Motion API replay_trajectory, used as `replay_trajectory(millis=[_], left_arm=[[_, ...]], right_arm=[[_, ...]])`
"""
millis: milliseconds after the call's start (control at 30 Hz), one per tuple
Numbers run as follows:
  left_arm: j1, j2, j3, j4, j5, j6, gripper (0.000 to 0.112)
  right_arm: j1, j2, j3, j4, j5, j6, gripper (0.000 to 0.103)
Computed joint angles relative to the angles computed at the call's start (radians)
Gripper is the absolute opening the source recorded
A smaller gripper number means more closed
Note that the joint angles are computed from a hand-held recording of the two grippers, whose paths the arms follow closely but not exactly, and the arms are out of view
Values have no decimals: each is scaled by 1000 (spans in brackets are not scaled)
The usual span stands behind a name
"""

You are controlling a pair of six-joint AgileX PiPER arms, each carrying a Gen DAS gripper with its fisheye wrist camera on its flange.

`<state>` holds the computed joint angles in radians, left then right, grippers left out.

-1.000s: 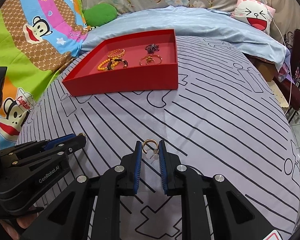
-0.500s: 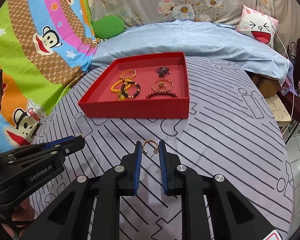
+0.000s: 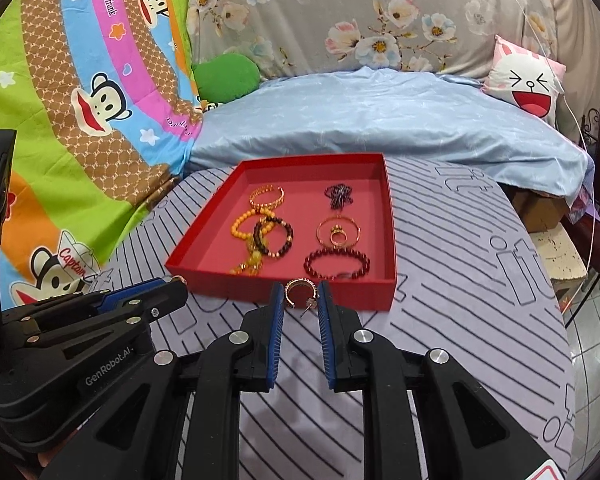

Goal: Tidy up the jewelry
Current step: 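Carry both hoop earrings over the red tray and lower them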

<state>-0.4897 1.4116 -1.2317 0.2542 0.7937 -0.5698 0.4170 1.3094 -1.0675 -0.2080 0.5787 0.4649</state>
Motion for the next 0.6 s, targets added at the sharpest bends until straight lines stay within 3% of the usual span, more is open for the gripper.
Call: replay_trajectory(millis=[600], left_arm=[[94,306,-361,12,47,101,16]], right_arm=[[-100,327,-345,49,3,-113,16]])
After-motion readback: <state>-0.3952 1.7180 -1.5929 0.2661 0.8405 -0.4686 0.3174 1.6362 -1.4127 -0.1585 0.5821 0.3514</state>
